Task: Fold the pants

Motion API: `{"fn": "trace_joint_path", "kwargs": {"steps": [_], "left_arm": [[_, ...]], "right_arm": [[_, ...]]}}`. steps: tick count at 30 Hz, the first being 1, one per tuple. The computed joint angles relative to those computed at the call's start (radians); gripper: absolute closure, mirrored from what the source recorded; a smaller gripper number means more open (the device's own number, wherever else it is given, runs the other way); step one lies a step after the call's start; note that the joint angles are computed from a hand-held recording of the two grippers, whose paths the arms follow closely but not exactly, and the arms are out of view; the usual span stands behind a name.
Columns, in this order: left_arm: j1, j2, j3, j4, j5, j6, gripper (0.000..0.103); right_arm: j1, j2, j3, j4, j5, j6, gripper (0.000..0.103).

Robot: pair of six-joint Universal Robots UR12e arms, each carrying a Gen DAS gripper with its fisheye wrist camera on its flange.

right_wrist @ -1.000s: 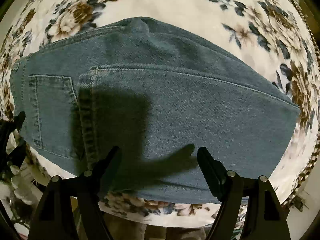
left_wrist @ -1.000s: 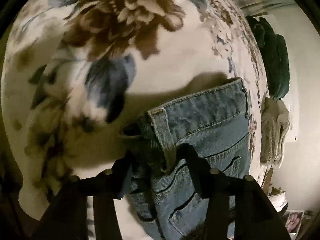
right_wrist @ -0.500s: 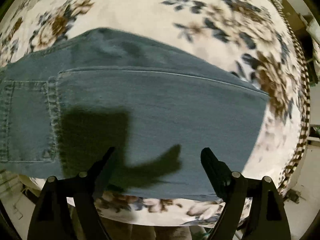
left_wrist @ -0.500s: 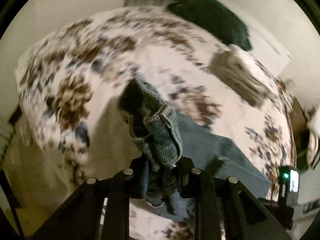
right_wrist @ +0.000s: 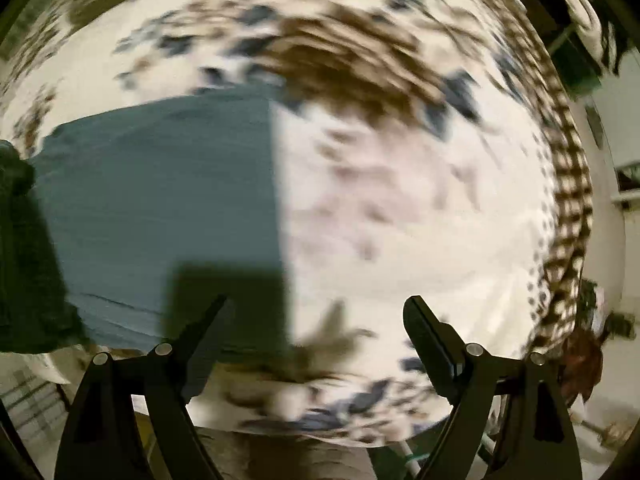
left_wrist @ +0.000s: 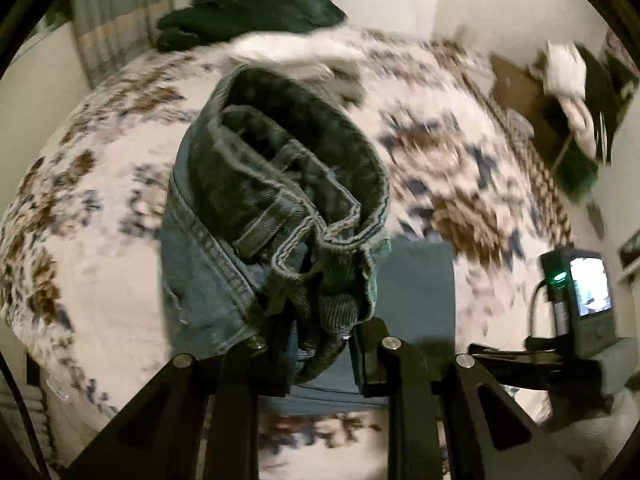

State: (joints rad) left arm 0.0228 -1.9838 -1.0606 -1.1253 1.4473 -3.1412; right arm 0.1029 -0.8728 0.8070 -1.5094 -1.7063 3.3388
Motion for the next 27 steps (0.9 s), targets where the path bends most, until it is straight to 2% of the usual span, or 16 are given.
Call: {"fn": "trace_joint_path", "kwargs": {"steps": [3,7,10,12,13,14,15,17,20,23,27], "left_arm": [[-0.039,-0.039,0.016,-0.044,0.048,0.042,0.085],[-0.057,-0.076,0.049,-0.127,0.074,0.058,0.083],[-0.058,-0.106,0.12,-0.257,0.074,0.025,0.071],[-0.048,-0.112,0.156,-0.314,0.034,-0.008,0.06],[-0.041,-0.108,0.165,-0.327,0.014,-0.03,0.058],[-0.036,-0.102,0.165,-0.328,-0.001,-0.045,0.05],[-0.031,-0.094,0.16,-0.32,-0.001,-0.061,0.033],[-0.027,-0.091,0.181,-0.334,0.052,-0.099,0.017],[-0.018,-0.084,0.196,-0.349,0.122,-0.143,0.011],[-0.003,-0.084,0.197,-0.36,0.175,-0.18,0.011],[0.015,-0.093,0.18,-0.393,0.229,-0.202,0.011]], "right_arm": [[-0.029,-0.025,0.056,-0.016,0.002,0.001,0.015],[-0.06,-0.036,0.095,-0.046,0.023,-0.005,0.015],[-0.078,-0.042,0.108,-0.073,0.094,-0.008,0.015],[-0.089,-0.045,0.11,-0.096,0.146,-0.021,0.014],[-0.096,-0.047,0.11,-0.111,0.18,-0.031,0.014],[-0.101,-0.047,0.107,-0.121,0.212,-0.041,0.012],[-0.106,-0.046,0.1,-0.126,0.247,-0.05,0.011],[-0.114,-0.037,0.079,-0.129,0.331,-0.075,0.01],[-0.116,-0.015,0.039,-0.128,0.432,-0.108,0.006],[-0.105,0.03,-0.036,-0.107,0.521,-0.139,0.004],[-0.052,0.127,-0.194,-0.002,0.588,-0.165,0.004]]}}
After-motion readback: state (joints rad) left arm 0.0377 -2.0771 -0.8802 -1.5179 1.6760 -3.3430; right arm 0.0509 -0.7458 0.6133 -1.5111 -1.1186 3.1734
